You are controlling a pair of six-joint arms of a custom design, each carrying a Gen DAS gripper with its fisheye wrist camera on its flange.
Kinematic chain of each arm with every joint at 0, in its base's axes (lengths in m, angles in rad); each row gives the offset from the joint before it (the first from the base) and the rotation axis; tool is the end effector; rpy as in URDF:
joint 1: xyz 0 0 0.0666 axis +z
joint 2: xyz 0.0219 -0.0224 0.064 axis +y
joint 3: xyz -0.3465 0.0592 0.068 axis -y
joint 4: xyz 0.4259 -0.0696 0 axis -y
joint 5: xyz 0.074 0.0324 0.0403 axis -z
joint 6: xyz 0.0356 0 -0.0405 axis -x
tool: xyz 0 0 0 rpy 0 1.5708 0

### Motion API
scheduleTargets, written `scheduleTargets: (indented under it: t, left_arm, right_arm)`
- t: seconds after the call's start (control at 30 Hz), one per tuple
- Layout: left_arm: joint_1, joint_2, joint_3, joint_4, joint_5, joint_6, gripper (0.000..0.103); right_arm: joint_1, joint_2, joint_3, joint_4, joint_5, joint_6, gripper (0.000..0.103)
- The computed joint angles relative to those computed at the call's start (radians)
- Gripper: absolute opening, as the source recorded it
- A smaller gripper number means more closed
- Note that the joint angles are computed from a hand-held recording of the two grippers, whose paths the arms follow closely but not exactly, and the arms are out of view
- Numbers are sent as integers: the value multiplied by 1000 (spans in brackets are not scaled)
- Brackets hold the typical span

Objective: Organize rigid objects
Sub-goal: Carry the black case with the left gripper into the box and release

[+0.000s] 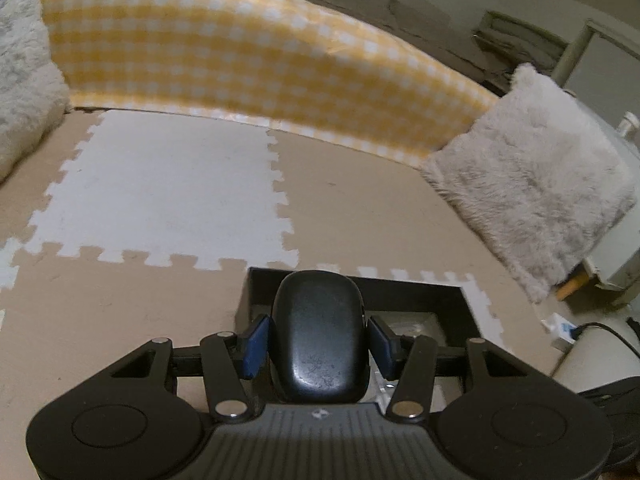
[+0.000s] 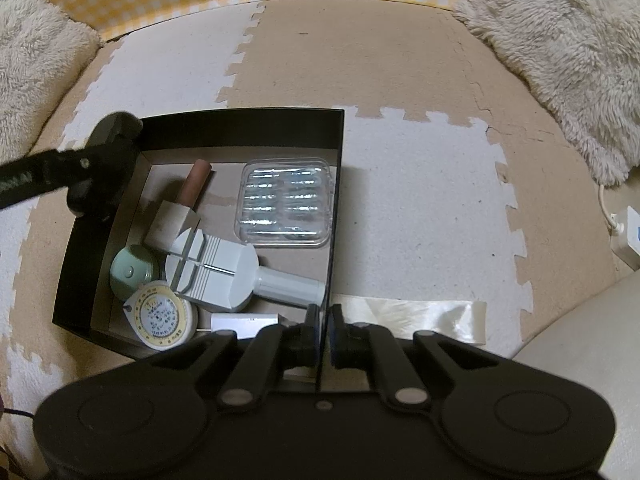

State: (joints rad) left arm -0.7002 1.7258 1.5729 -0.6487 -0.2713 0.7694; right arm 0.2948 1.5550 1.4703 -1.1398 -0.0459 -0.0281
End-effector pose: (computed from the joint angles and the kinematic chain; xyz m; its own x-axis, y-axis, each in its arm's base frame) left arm 0.4943 -0.4046 0.3196 -0.7274 -0.2636 -0.6336 -0.0387 0.9376 -0.3456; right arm 0.5219 0.1598 0.3390 -0.9083 -0.2465 -0.3381 -0.2797 0.9586 0.0527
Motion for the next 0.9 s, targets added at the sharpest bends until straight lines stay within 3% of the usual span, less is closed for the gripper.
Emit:
scheduleTargets:
  t: [0.2, 0.4, 0.8, 0.9]
  left_arm:
    - [-1, 1, 12, -16, 12, -22, 64]
    - [-6, 10, 40, -66, 20, -44, 68]
    - [-18, 19, 85, -160, 37, -63, 100]
    - [-24, 19, 91, -183, 28, -59, 103]
  right_arm:
    - [1, 0, 0, 0, 1, -1, 5]
    - [3, -1, 0, 0, 2, -1, 5]
    - [4, -1, 0, 0, 2, -1, 5]
    - [4, -1, 0, 0, 2, -1, 5]
